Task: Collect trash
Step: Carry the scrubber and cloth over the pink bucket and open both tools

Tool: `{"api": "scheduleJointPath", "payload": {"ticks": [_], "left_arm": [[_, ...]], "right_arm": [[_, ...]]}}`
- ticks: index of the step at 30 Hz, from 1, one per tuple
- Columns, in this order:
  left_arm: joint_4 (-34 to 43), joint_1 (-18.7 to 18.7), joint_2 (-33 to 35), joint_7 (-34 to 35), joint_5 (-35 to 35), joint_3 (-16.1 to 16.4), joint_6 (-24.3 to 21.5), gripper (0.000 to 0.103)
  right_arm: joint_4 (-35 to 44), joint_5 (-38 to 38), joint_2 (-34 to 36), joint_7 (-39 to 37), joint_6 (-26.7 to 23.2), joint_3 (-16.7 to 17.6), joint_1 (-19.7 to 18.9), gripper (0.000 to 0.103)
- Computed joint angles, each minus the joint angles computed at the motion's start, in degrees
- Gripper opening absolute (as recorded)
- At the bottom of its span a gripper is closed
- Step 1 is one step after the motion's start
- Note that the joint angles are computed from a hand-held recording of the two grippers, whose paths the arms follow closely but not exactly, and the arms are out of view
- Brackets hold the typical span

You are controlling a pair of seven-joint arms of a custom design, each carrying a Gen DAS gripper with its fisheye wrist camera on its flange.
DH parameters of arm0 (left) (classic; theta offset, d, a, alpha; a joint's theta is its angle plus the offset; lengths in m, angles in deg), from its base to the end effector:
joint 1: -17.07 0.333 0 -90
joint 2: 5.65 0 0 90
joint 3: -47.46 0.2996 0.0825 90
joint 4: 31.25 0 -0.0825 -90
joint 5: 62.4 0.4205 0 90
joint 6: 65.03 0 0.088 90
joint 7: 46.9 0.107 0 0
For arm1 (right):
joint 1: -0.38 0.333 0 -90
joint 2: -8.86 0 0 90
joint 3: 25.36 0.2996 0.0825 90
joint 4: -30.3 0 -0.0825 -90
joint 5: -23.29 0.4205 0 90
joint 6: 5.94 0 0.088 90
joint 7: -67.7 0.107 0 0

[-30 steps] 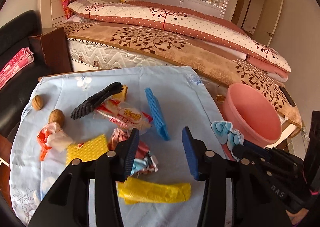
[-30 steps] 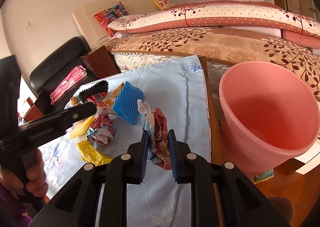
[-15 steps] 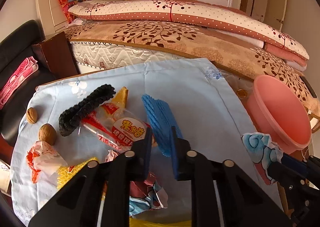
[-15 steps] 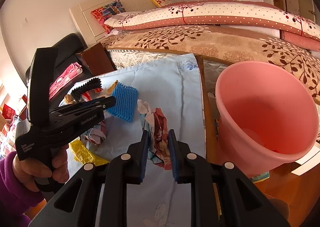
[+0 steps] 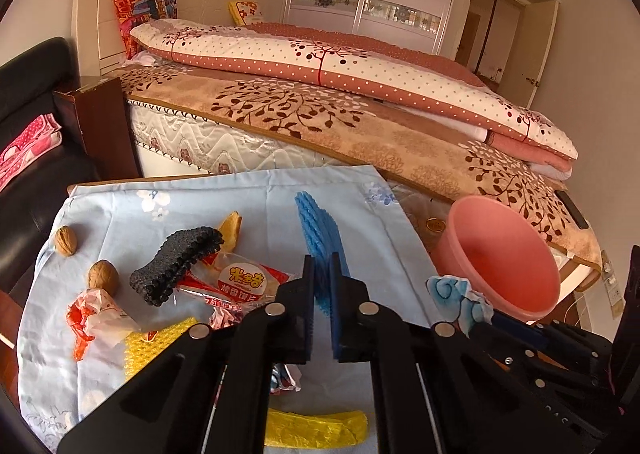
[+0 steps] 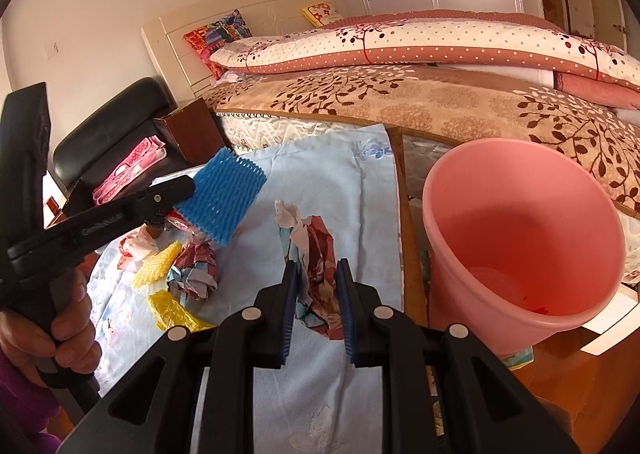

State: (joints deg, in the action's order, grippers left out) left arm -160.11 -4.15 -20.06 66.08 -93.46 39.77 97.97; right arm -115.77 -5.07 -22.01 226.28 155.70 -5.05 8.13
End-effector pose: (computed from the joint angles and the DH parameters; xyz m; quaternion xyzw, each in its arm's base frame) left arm 0.4995 -0.2496 0.5326 -0.4735 0.7687 -0.4039 0.1475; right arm 0.4048 0.2506 0.4927 -0.5487 0.7196 -0.2272 0.3598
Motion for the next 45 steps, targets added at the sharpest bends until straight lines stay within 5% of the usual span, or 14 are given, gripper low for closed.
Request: {"api": "scheduleJointPath", "payload": {"ticks": [14,31,45], "left_arm": [[5.4,-4.8,2.0,4.3,-3.0,-1.9,0.4,0.006],[13.6,-6.7,10.4,10.8,-5.8,-8.5,-0.8,0.006],[14.0,-5.4,14.1,3.9,3.7,-11.0,-1.4,0.006]], "right_arm": [[-4.6,-1.9,-9.4,1.6,-3.2,-1.5,-5.5,0.019],[-11.1,2.3,-15.7,0.7,-7.9,-3.7,-8.6,0.02],[-12.9,3.8,-14.9,0.6,-8.9,-4.9,-8.9,0.02]]}}
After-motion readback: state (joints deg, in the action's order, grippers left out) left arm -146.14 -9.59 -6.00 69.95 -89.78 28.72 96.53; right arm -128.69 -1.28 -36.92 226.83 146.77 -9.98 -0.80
